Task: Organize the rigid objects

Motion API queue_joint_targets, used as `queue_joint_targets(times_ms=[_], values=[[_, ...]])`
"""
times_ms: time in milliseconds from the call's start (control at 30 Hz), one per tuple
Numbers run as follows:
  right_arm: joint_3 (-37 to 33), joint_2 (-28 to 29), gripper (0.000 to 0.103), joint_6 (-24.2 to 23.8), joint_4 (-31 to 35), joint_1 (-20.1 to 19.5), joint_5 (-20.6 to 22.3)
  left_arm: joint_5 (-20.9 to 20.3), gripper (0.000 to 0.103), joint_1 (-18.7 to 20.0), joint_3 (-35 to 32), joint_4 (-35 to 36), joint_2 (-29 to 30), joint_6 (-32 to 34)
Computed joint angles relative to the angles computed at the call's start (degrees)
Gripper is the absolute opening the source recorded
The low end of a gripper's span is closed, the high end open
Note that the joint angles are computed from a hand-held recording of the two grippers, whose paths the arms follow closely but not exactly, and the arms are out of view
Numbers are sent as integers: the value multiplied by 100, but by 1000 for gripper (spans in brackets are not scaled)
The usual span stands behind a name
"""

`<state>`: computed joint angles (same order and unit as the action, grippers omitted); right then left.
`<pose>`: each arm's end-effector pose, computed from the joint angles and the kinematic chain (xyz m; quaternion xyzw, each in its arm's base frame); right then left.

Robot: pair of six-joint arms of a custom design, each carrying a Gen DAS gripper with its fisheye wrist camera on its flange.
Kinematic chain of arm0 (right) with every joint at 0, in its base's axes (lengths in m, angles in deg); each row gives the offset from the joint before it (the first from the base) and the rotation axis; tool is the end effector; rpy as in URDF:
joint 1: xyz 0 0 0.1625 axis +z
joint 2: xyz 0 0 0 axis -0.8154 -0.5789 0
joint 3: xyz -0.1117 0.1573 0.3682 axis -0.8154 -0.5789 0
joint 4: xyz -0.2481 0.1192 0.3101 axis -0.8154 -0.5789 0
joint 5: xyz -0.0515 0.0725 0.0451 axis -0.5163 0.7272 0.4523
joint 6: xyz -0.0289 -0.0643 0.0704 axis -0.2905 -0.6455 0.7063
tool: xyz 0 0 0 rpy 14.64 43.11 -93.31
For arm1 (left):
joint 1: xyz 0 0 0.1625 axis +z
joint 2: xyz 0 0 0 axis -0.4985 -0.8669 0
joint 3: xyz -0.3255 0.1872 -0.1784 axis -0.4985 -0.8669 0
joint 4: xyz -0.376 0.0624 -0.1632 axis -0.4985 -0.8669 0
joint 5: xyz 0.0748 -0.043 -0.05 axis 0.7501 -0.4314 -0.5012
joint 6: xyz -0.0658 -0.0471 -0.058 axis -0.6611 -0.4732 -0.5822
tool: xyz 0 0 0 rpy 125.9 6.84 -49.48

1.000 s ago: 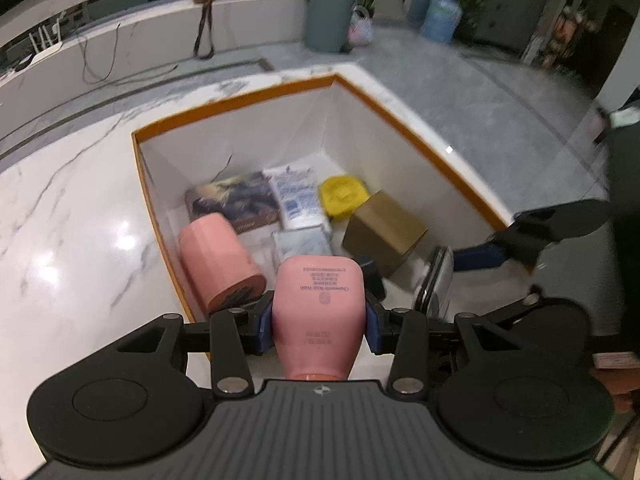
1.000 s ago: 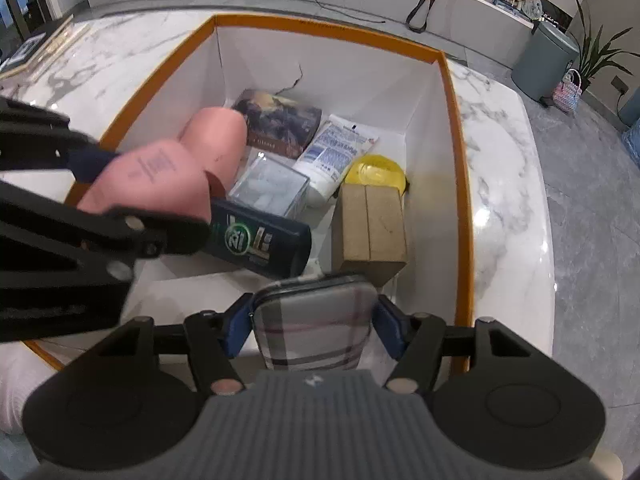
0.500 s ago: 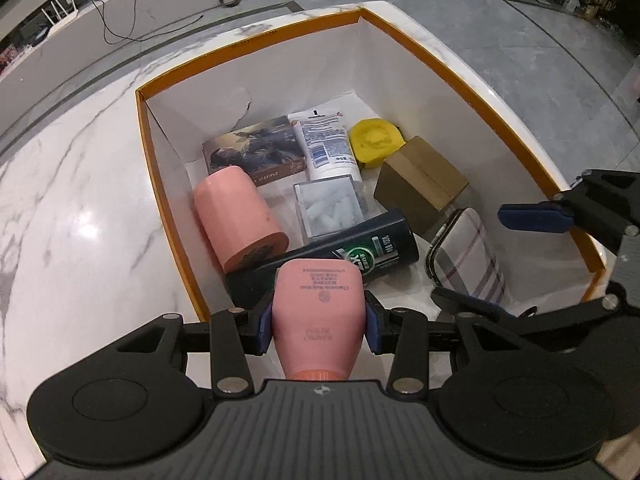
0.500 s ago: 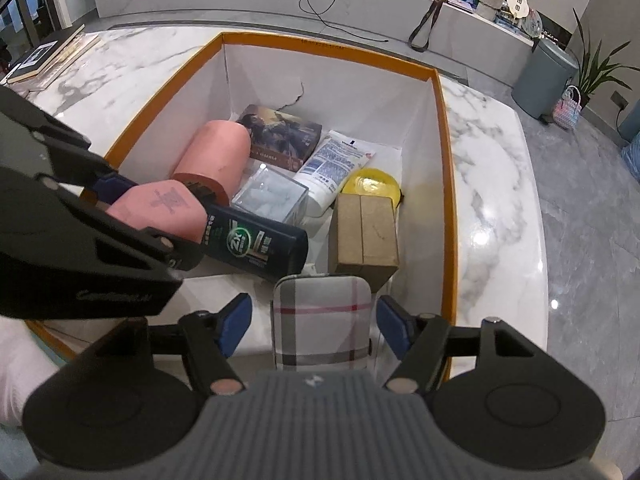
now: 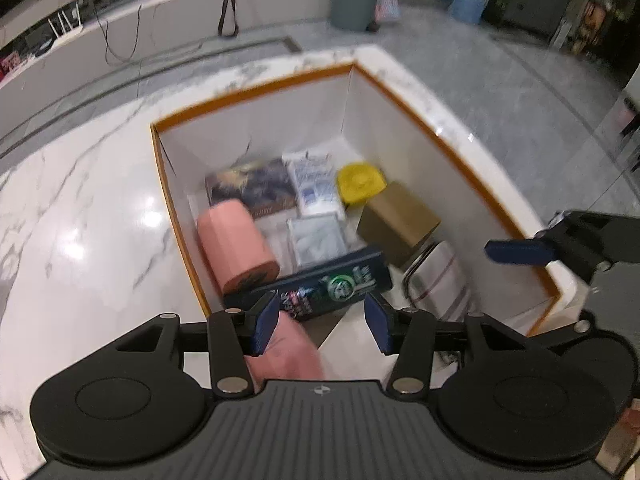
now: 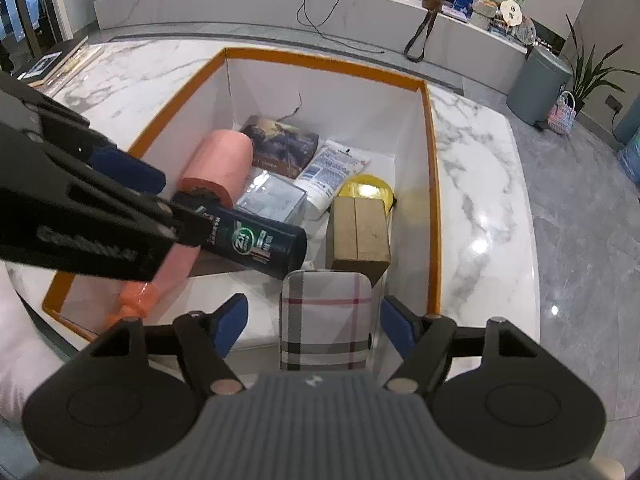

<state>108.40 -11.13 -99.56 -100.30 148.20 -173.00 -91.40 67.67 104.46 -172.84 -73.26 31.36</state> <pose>0.1152 -0.5184 0.2583 0.3191 -0.8781 0.1434 0.3264 -0.3430 -0.5169 0.0573 0.2128 0.9104 -0.1754 0.3085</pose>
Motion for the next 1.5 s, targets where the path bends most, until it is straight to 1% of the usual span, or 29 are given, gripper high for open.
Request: queue_joint_targets(times_ms=[133,233,367,500,633,733,800,833,867,900,967,1000,1067,1100,1133,1200,1267,1300,1367,1500], values=[[62,-142,73,19,27,57,95,197,59,-170,345,-645,-192,210],[121,-297,75,-17,2,106,243,467,58,-333,564,-1055,-322,409],[230,-525,77,-85,-119,152,543,1007,58,-590,941,-1854,-446,722],[434,-728,80,-105,-433,167,765,1522,58,-834,1316,-2521,-505,780],[779,-860,83,-112,-1172,116,1067,2012,59,-1066,1745,-3334,-482,745],[1114,-914,84,-140,-1863,76,1301,2389,59,-1205,2074,-3716,-442,464],[1377,-914,86,-68,-2432,39,1492,2608,59,-1275,2302,-4013,-371,317],[1535,-884,86,-87,-2792,17,1613,2735,60,-1298,2409,-3927,-388,73],[1658,-843,86,-117,-3095,14,1669,2849,62,-1323,2508,-3640,-436,-404],[1779,-784,86,-142,-3405,16,1701,2899,63,-1328,2598,-3594,-446,-694],[2008,-628,88,-213,-3990,-13,1845,3015,69,-1370,2783,-3668,-452,-1026],[2094,-543,89,-234,-4239,-24,1881,3072,69,-1371,2846,-3639,-446,-1185],[2211,-291,90,-279,-4744,-41,1871,3115,71,-1354,2937,-3601,-463,-1307],[2229,-196,91,-268,-4860,-29,1795,3139,74,-1343,2953,-3597,-450,-1335],[2218,-106,92,-226,-4884,-15,1700,3165,80,-1338,2959,-3445,-466,-1479],[2195,-77,93,-131,-4724,-30,1671,3216,81,-1311,2924,-3022,-504,-1789],[2156,3,95,-100,-4686,-23,1640,3248,87,-1326,2940,-2386,-640,-2192],[2146,61,96,-122,-4754,-23,1625,3243,87,-1351,2996,-2348,-633,-2228],[2114,177,97,-112,-4874,-24,1574,3272,89,-1366,3060,-2634,-529,-2017],[1972,274,98,130,-4659,-50,1421,3179,90,-1265,3043,-2442,-498,-1946]])
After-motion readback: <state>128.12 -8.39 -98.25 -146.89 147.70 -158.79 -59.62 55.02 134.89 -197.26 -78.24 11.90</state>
